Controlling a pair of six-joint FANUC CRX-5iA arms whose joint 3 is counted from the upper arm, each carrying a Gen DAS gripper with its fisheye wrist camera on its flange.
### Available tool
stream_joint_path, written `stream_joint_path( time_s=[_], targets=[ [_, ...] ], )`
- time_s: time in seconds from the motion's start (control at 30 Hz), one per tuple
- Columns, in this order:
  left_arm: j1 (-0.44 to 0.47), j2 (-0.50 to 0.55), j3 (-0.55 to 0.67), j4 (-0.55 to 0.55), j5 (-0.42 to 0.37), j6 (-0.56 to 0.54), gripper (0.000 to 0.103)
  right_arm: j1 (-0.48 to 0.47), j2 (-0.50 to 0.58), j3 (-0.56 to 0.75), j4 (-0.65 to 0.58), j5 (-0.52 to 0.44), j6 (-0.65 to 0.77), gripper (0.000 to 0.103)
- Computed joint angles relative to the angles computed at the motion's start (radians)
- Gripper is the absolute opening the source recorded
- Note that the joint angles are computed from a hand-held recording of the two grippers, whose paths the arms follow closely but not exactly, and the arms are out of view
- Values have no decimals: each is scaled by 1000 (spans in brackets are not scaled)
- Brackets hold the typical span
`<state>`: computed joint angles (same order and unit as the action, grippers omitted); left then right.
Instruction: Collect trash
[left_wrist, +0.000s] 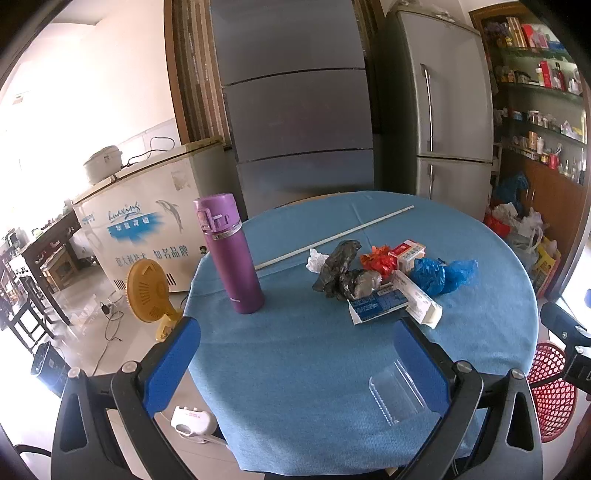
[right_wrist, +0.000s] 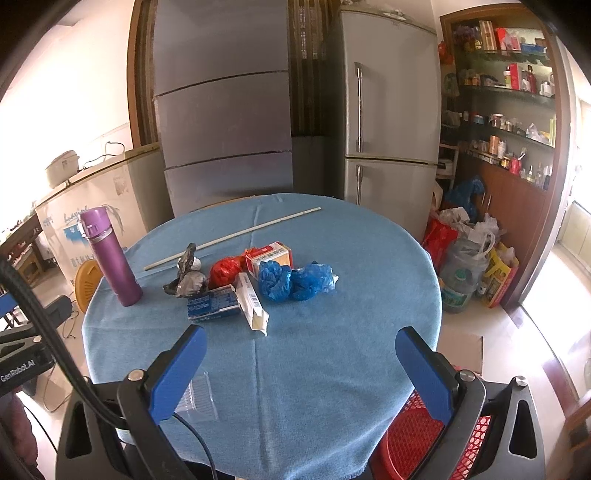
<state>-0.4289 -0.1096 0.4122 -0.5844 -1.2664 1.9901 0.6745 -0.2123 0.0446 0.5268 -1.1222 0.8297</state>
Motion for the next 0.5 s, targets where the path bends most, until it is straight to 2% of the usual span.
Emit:
stream_joint_path(
  time_s=[0.3,0.4,0.5],
  targets=[
    [15,11,2,23,-8,-21,103,-16,12,5,-16,-4,8,103],
    [33,11,-15,48,18,-19,103,-26,20,4,-21,-5,12,103],
    [97,25,-31,164,29,-63,103,-50,29,9,-48,-4,21,103]
  ],
)
